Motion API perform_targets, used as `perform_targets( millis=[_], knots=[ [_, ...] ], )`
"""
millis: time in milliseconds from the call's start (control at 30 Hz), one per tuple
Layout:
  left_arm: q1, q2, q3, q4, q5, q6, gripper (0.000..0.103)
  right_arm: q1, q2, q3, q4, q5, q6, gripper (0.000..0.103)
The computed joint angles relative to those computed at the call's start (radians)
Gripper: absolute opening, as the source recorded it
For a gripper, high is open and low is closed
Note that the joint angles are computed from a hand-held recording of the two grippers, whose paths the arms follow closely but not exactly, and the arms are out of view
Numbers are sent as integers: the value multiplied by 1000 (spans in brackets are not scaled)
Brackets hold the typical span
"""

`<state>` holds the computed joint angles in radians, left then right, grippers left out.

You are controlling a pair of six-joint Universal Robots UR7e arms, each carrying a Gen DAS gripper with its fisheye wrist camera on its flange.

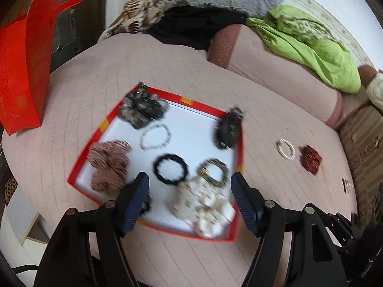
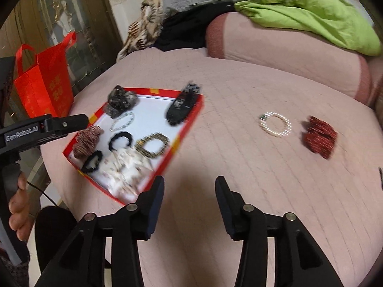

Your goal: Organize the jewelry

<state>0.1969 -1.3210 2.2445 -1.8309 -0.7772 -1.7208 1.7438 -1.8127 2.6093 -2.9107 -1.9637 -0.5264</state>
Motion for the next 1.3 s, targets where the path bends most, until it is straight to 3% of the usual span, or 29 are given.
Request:
perform_targets(
  millis=[333,567,833,1300],
  knots=[
    [-82,189,-95,-39,-51,82,70,-206,-283,47,125,64,-26,50],
    [-110,280,-143,-49,-81,137,70,-324,-385,51,172,117,-46,51],
    [-113,319,-165,-61,-99,164,70,-389,-419,50,179,153,-55,52],
    [-95,352,-170,-93,-124,206,70,-418,-399,55,154,155,-67,56]
  ],
)
